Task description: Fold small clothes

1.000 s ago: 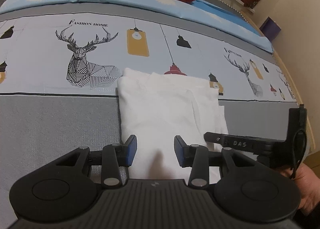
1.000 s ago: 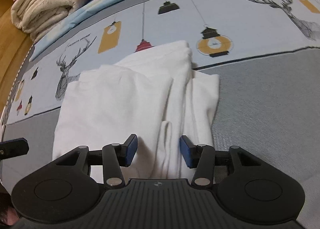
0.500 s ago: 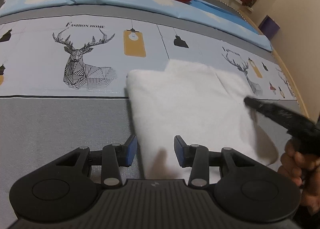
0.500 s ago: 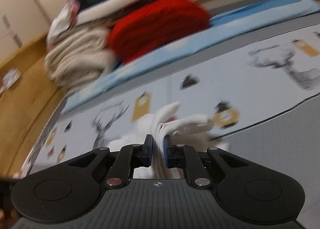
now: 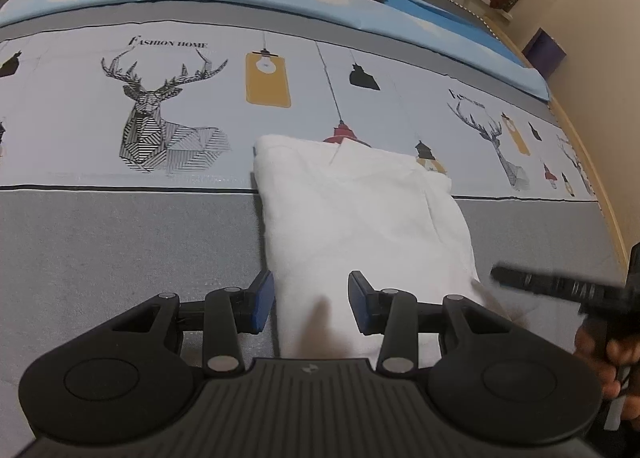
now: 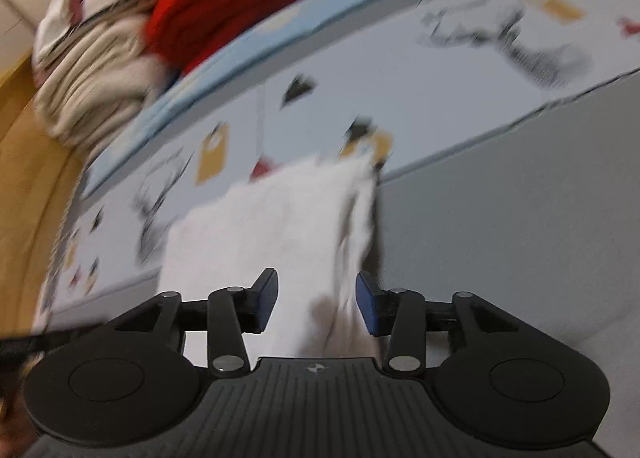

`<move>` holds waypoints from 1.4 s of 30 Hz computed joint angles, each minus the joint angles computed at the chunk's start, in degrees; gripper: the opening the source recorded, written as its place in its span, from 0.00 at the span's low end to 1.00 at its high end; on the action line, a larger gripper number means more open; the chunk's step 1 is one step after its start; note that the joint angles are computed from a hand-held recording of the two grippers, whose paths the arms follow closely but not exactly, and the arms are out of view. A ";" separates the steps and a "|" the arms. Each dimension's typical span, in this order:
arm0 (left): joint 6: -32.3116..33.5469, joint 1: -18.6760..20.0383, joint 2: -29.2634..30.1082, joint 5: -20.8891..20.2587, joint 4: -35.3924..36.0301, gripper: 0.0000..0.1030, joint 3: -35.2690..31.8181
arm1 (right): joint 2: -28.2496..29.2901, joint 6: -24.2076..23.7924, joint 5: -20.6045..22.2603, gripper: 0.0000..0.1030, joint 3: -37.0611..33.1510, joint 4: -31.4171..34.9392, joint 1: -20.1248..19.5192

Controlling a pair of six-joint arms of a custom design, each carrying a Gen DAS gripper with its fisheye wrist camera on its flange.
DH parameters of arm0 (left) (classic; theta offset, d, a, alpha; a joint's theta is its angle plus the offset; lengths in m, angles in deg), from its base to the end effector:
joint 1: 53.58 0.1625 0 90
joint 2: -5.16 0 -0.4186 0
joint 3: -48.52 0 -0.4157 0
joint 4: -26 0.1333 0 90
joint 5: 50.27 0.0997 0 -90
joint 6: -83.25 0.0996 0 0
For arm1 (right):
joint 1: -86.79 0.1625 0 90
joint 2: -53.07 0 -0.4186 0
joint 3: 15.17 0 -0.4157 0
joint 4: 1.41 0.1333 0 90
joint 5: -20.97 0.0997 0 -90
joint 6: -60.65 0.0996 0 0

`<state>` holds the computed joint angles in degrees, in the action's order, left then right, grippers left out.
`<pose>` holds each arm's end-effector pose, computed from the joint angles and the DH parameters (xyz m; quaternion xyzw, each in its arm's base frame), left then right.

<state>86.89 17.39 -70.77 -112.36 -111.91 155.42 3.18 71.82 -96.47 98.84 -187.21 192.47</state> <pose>-0.0188 -0.6062 0.2995 0.1538 0.9482 -0.1736 0.2172 0.2416 -0.5371 0.0858 -0.0279 -0.9364 0.3109 0.1604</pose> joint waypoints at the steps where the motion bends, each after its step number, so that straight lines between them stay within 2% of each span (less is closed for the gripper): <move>1: 0.06 -0.12 0.11 -0.17 0.08 0.44 0.07 | -0.78 -0.99 1.05 0.48 0.25 2.51 -0.18; 3: 0.35 -0.31 0.34 -0.67 0.52 0.44 0.22 | -0.98 -3.08 -0.01 0.47 0.09 7.03 0.60; 4: 0.59 -0.37 0.46 -1.17 0.83 0.44 0.33 | -1.28 -4.34 -0.67 0.31 0.10 9.53 0.86; 5: 0.91 -0.39 0.59 -1.75 1.25 0.44 0.37 | -1.54 -5.33 -0.73 0.01 0.50 10.02 1.10; 8: 3.17 -0.16 1.34 -3.88 3.33 0.44 0.53 | -4.35 -6.89 5.95 0.02 3.99 3.76 -0.08; 10: 4.73 0.08 2.92 -2.80 7.77 0.44 0.04 | -5.72 -6.46 7.66 0.02 5.32 1.81 -0.85; 12: 7.74 -0.68 4.36 2.55 11.34 0.42 0.74 | -5.86 -5.58 5.73 0.02 4.47 6.57 -1.22; 14: 11.29 -1.33 4.49 5.24 11.64 0.42 2.29 | -4.96 -3.88 0.44 0.02 2.02 17.76 -0.98; 15: 11.95 -1.59 4.34 5.81 12.17 0.43 2.62 | -4.28 -3.23 -1.97 0.01 0.82 21.34 -0.66; 16: 11.52 -1.28 4.03 4.29 12.56 0.44 2.26 | -3.82 -2.85 -3.34 0.02 0.19 22.90 -0.41; 17: 9.59 -0.16 3.61 0.37 12.67 0.44 1.12 | -3.80 -2.36 -3.72 0.02 0.08 23.14 -0.33; 18: 7.52 1.28 3.27 -3.88 12.15 0.47 -0.05 | -3.87 -1.83 -3.61 0.03 0.12 22.03 -0.36; 19: 5.67 2.28 2.98 -6.30 11.16 0.47 -0.83 | -3.91 -1.87 -3.47 0.04 0.45 19.13 -0.27; 20: 4.55 2.66 2.63 -6.73 9.07 0.47 -1.01 | -3.96 -2.62 -3.41 0.05 1.02 14.77 -0.15; 21: 4.53 2.84 2.12 -6.55 5.78 0.48 -0.63 | -3.86 -3.26 -3.17 0.09 1.47 10.13 -0.12; 23: 3.21 3.56 1.81 -6.33 2.79 0.53 -0.54 | -3.10 -2.80 -3.11 0.33 1.99 1.99 -0.18; 26: -0.96 4.37 3.11 -4.09 4.50 0.53 -1.84 | -0.28 -2.27 -3.86 0.37 0.44 -5.63 -0.50; 29: -3.11 4.42 4.41 -2.40 7.91 0.53 -2.92 | 2.03 -1.98 -3.80 0.38 -2.05 -5.18 -0.85; 37: -1.82 4.35 5.07 -2.02 9.66 0.55 -3.30 | 9.01 -2.24 -6.25 0.37 -10.28 -1.52 -1.21; 39: -1.48 4.45 5.10 -2.00 10.06 0.56 -3.57 | 9.66 -2.56 -5.54 0.21 -11.21 -0.01 -1.54; 40: -1.25 4.39 5.11 -1.93 10.12 0.56 -3.60 | 10.21 -3.44 -6.15 0.03 -11.64 -0.56 -1.26; 42: -1.13 4.14 4.70 -1.81 9.88 0.57 -2.84 | 11.13 -6.72 -6.26 0.03 -11.61 -5.77 -0.73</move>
